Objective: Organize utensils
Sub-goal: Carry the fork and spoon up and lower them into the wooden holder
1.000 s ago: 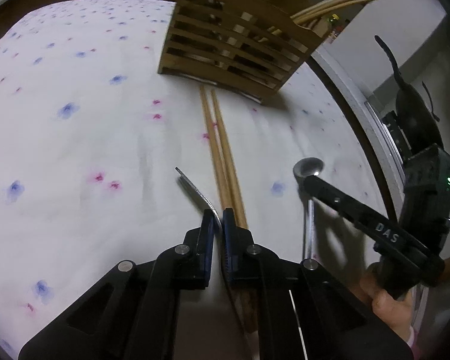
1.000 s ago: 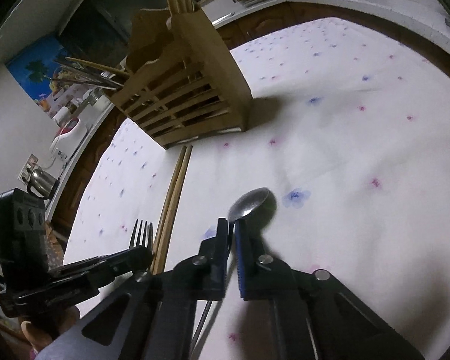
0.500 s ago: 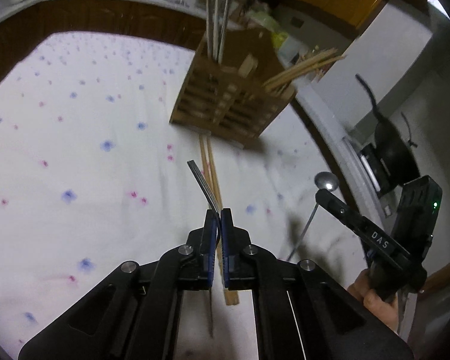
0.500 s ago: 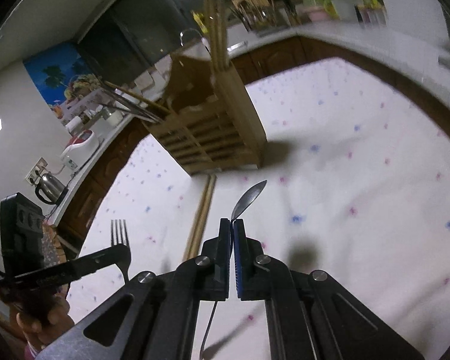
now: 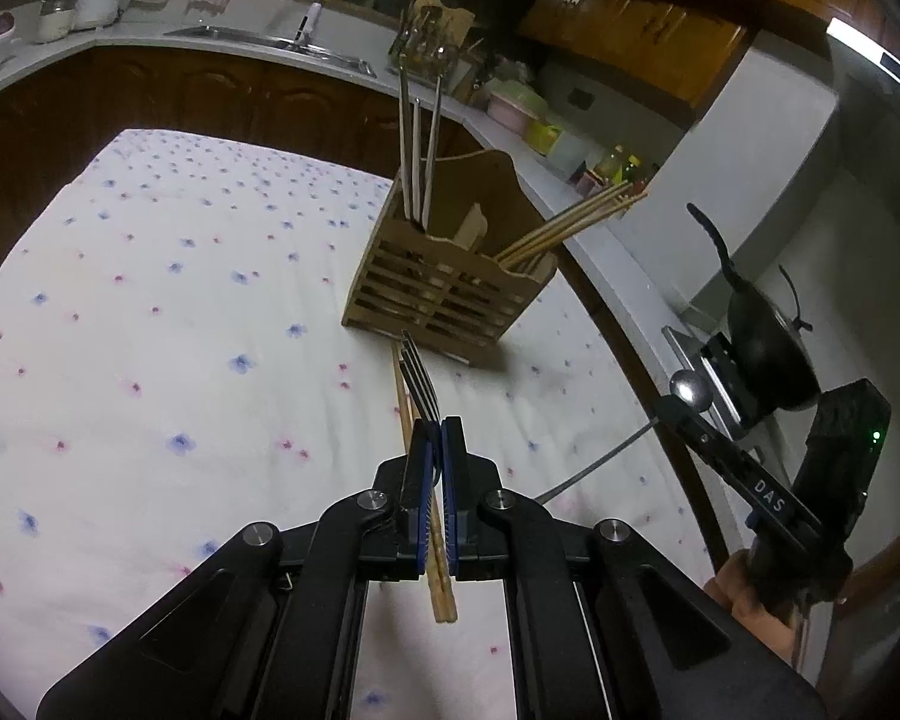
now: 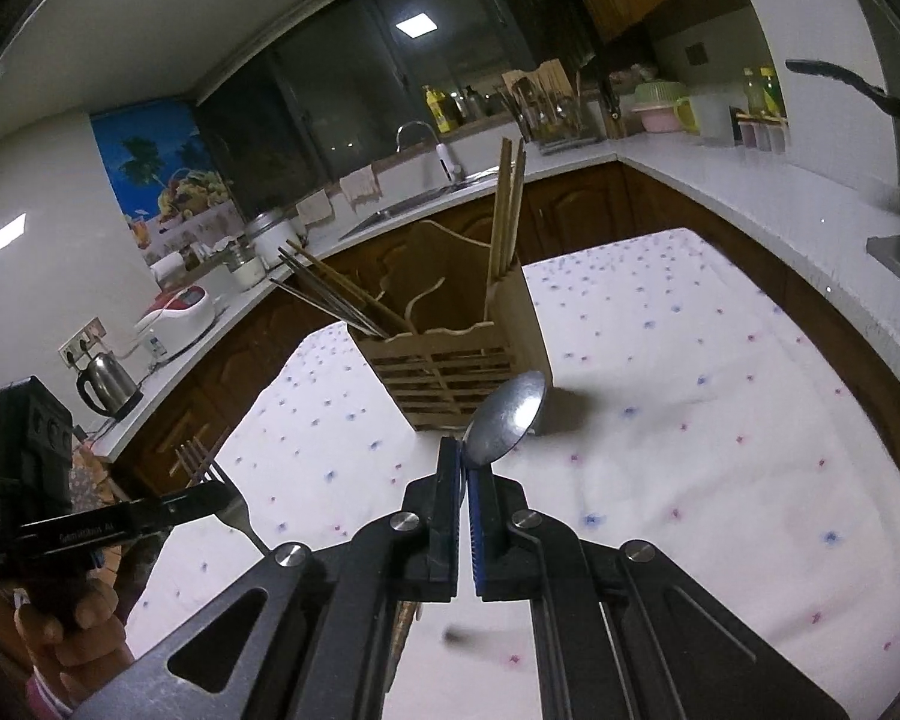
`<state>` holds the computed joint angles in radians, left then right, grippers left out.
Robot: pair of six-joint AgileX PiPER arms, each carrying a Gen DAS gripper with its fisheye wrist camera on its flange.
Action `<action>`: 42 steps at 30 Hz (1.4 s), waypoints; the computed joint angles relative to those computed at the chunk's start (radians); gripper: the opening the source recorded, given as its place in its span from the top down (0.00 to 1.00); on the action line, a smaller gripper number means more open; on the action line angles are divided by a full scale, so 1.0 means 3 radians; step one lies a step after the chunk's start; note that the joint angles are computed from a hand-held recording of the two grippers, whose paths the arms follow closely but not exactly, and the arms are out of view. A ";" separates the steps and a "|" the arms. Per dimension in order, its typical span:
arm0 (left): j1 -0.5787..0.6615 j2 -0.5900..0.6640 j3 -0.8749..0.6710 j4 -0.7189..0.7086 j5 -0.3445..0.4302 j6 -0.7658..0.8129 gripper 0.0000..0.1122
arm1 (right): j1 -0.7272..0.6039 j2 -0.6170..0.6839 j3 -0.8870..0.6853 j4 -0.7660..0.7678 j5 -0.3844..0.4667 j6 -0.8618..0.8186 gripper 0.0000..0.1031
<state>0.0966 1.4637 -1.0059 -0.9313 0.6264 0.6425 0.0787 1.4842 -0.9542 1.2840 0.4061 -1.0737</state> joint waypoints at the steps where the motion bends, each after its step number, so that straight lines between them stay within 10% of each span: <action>1: 0.0004 -0.0010 0.0006 -0.0009 -0.0005 0.0000 0.98 | 0.0001 -0.0001 -0.0010 -0.0004 -0.0001 0.0004 0.97; 25: -0.0192 0.0192 -0.0828 0.0211 -0.0217 -0.0498 0.98 | 0.0024 0.0042 -0.0381 -0.0112 -0.0174 0.0011 0.97; 42: -0.0600 0.1389 -0.2537 0.1451 -0.0651 -0.1817 0.98 | 0.0389 0.0742 -0.1548 0.0570 -0.0945 -0.0953 0.98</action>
<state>-0.0833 1.8805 -1.7671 -0.4961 0.4312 0.0975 0.1955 1.7068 -1.4185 1.4549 0.1226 -1.3596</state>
